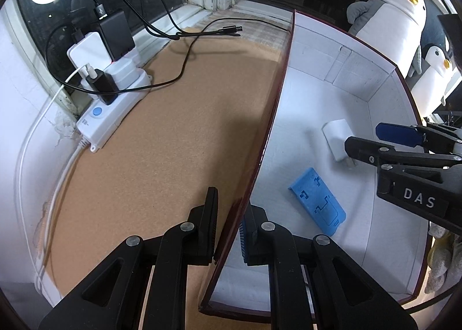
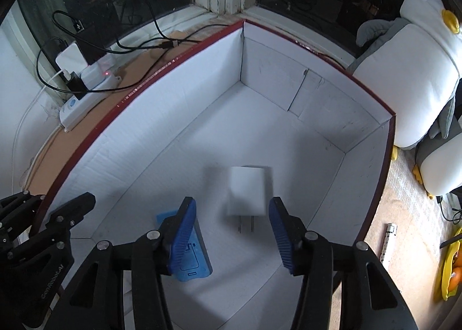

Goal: Organize rigid objects
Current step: 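Lift the charger plug, carry it into the box, and release it, then return the right gripper to the items and grasp the grey spoon handle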

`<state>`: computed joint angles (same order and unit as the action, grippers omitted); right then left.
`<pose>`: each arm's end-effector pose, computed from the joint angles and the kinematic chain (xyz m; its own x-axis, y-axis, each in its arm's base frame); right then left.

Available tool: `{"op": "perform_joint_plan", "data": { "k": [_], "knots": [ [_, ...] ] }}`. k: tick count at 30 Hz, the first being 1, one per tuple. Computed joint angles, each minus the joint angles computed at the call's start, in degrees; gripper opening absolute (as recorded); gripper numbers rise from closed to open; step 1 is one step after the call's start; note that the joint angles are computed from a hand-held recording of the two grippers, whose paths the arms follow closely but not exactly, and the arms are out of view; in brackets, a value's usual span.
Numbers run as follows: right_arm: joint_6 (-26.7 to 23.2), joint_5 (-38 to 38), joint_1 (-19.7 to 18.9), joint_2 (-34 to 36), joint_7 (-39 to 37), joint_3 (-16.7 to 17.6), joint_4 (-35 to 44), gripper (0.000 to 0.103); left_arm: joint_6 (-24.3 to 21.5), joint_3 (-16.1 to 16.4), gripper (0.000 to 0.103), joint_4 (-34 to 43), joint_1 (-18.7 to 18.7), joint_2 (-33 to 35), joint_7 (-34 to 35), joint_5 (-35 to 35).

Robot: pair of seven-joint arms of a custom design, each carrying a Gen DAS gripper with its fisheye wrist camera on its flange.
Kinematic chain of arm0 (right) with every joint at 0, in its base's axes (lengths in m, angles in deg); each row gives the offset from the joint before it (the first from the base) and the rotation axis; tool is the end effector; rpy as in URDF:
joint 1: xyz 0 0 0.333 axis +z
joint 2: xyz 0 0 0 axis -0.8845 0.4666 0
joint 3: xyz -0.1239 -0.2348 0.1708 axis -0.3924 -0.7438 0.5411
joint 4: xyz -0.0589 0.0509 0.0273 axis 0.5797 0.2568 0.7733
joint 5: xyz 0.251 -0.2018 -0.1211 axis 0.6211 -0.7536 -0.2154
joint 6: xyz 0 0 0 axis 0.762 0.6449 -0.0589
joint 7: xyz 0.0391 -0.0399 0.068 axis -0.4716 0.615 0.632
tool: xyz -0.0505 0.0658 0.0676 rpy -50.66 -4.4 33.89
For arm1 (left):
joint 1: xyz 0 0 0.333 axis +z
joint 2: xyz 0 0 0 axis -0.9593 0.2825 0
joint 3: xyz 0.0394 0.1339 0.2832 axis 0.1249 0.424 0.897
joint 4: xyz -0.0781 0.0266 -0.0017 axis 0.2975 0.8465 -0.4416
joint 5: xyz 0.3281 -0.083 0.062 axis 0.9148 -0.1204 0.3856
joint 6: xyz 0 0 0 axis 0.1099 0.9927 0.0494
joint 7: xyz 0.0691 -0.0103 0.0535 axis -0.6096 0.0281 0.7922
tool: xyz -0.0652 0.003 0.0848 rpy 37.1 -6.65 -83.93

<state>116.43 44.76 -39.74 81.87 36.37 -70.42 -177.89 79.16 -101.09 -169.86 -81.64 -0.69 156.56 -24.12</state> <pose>0.6106 0.2158 0.3950 0.0106 -0.9996 0.0264 -0.9319 -0.0195 -0.3622 0.6041 -0.2252 0.3801 -0.3106 -0.9487 0.0592 -0.8659 0.2567 -0.4294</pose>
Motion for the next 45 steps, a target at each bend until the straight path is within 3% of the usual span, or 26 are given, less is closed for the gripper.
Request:
{"op": "perform_joint_plan", "data": {
  "k": [8,20,26,35,45],
  "knots": [
    [4.0,1.1,-0.5,-4.3,0.8,0.6,-4.9,0.048,0.4,-0.1,0.012,-2.0,0.4,-1.5,0.1,-0.1],
    [13.9,-1.8,-2.6,-19.3,7.8,1.7,-22.2,0.048,1.3,0.4,0.012,-5.6,0.1,-4.8,-0.8,0.3],
    [16.4,-6.2,-8.8,-31.4,14.3,3.7,-35.6,0.049,1.3,0.5,0.012,-6.4,0.1,-5.4,-1.4,0.4],
    [12.8,-4.2,-20.2,-48.4,16.6,6.2,-52.4,0.049,1.3,1.0,0.012,-7.4,-0.4,-6.4,-2.9,1.5],
    [10.6,2.0,-30.1,-55.9,12.7,8.8,-61.9,0.048,1.3,1.0,0.012,-7.5,-0.4,-6.5,-3.0,2.0]
  ]
}}
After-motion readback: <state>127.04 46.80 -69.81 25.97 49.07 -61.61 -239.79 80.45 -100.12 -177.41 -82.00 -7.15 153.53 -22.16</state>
